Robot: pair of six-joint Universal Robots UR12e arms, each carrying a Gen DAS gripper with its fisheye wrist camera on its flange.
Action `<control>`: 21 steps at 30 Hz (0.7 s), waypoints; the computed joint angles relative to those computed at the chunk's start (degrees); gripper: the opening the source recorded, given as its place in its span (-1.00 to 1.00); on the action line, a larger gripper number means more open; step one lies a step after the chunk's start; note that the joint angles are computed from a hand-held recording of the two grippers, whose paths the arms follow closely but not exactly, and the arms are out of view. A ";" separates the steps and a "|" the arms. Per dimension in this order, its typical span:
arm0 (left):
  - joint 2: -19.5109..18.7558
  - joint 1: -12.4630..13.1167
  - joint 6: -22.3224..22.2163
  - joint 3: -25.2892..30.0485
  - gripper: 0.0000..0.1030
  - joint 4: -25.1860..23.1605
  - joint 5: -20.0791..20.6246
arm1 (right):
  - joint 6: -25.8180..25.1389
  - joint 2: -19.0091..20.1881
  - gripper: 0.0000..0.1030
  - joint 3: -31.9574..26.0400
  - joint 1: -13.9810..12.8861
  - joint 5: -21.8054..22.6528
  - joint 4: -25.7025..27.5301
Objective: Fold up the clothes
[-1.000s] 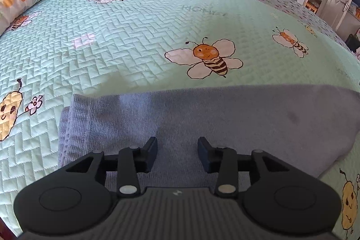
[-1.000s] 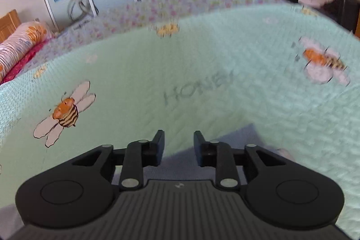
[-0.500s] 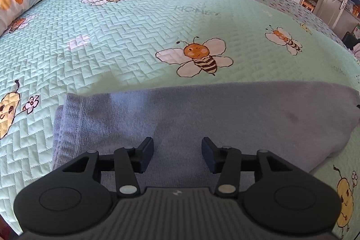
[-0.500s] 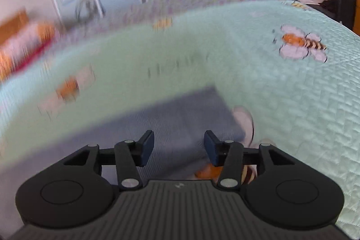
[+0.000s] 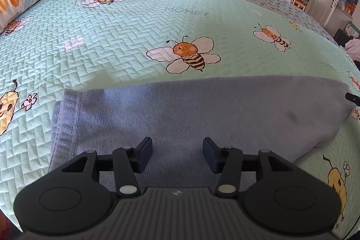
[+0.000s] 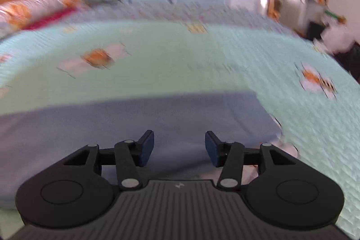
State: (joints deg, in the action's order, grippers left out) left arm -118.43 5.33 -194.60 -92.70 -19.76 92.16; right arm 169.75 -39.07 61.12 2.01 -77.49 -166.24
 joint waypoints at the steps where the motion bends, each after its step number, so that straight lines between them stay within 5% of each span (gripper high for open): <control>1: -0.12 -0.04 -0.08 0.08 0.04 -0.06 -0.03 | -2.87 -0.49 0.01 0.80 0.38 1.19 0.86; 3: -0.16 -0.11 0.52 -0.11 0.10 0.27 -0.38 | -7.60 -0.06 0.05 0.90 1.51 -2.13 3.36; 5: 0.09 -0.09 0.66 -0.57 0.10 0.26 -0.27 | -4.31 0.41 0.16 1.14 1.12 -2.24 1.71; 8: 0.94 0.08 -0.07 -2.03 0.10 2.36 -0.43 | 3.62 -1.31 0.13 3.23 1.20 1.06 -2.67; 10: 0.98 0.04 0.31 -2.26 0.10 2.33 -0.49 | 4.09 -3.05 0.14 5.84 1.47 8.91 -2.74; 12: 0.93 -0.03 0.82 -2.35 0.11 2.03 -0.53 | -1.20 -4.08 0.15 7.57 2.43 12.57 -0.06; 14: 0.77 -0.10 2.89 -2.71 0.17 1.90 0.14 | -6.44 -4.15 0.20 8.48 3.72 9.27 1.55; 18: 2.16 0.70 1.82 -5.39 0.16 4.90 0.15 | 2.94 -3.75 0.05 7.58 2.98 9.59 1.75; 21: 3.14 1.17 0.63 -6.93 0.16 6.89 -0.09 | 5.22 -5.62 0.19 10.03 3.28 13.10 -3.70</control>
